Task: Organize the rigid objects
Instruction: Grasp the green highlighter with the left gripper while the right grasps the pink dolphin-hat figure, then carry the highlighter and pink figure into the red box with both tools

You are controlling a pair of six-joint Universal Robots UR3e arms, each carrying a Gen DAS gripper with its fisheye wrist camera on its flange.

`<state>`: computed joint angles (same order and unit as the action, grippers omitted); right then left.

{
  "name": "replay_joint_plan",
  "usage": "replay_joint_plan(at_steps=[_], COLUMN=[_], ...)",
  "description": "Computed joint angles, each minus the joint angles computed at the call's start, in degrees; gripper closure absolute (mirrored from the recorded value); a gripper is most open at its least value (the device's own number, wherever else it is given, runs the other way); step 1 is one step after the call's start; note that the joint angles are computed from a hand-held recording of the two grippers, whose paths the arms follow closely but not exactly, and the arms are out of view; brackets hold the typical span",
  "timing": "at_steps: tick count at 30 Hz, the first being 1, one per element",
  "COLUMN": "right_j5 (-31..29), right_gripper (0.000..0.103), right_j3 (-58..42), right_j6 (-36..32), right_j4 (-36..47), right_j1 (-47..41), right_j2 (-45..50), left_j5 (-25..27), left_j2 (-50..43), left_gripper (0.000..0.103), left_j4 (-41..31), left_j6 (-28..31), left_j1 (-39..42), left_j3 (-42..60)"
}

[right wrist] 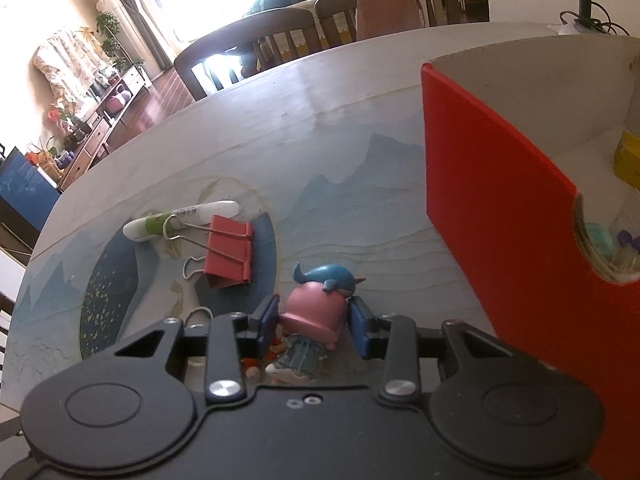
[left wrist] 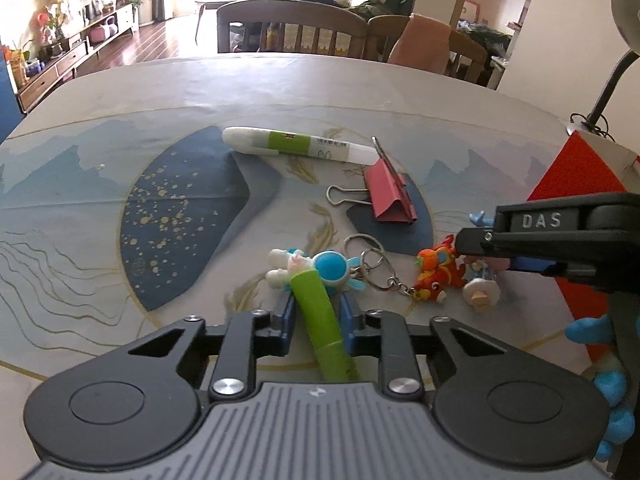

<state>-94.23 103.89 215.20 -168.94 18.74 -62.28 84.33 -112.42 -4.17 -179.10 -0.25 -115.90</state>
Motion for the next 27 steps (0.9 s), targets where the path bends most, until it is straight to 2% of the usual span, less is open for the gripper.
replay_joint_plan(at_steps=[2,14,27], right_j5=[-0.5,-0.8,-4.4], right_gripper=[0.066,0.066,0.066], right_j3=[-0.1,4.3,9.8], right_j6=[0.1,-2.3,-0.9], right_j4=[0.0,2.2,7.0], right_j1=[0.5,2.7,9.3], right_j2=[-0.2,-7.3,-20.7], left_j5=[-1.5,-6.8,-14.7], left_j2=[0.8,8.0,27.3], left_gripper=[0.087,0.087,0.087], left_j4=[-0.7,-3.8,-16.5], left_j6=[0.2,3.0,7.3], left_j1=[0.9,3.3,10.1], left_j3=[-0.5,-5.4,-13.6])
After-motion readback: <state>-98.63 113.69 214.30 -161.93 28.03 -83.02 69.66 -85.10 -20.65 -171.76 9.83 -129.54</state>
